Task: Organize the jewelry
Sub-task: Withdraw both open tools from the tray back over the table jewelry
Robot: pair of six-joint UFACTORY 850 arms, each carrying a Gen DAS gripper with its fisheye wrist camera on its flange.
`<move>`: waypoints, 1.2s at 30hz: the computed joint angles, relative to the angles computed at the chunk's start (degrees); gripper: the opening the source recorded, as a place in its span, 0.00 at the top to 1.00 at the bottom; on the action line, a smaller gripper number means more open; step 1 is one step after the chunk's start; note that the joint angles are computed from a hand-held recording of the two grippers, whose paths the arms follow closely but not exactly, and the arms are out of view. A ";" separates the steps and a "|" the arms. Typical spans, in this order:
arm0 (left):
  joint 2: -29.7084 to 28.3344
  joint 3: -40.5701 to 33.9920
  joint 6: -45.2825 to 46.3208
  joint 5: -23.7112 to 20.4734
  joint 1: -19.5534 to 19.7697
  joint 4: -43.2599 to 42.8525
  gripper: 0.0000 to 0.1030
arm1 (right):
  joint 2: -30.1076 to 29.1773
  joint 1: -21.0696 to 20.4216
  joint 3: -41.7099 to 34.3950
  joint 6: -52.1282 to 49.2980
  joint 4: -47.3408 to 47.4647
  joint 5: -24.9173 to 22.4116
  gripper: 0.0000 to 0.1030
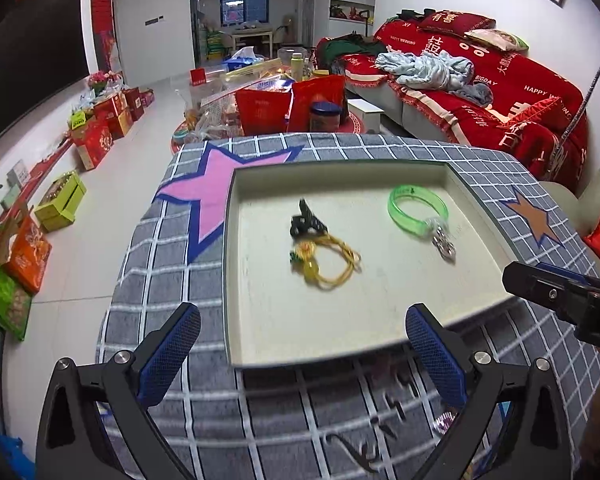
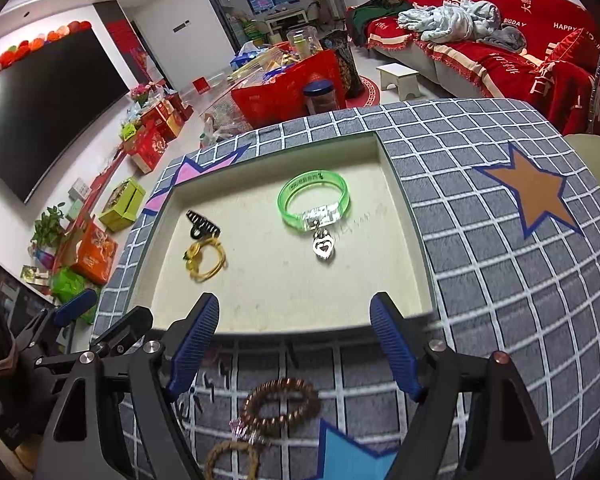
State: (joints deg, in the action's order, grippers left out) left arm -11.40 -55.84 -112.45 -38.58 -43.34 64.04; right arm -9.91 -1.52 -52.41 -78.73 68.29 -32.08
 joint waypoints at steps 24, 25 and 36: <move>5.95 7.36 -7.15 -2.74 -9.88 -4.58 0.00 | 11.86 -6.23 11.92 -4.08 -3.06 -4.22 0.11; 5.88 7.61 -6.98 -2.73 -10.29 -5.27 0.00 | 12.33 -6.74 12.66 -4.11 -3.54 -4.26 0.11; 6.04 9.21 -11.17 -2.05 -15.16 -6.94 0.00 | 14.57 -11.25 17.42 -4.82 -6.08 -4.78 0.11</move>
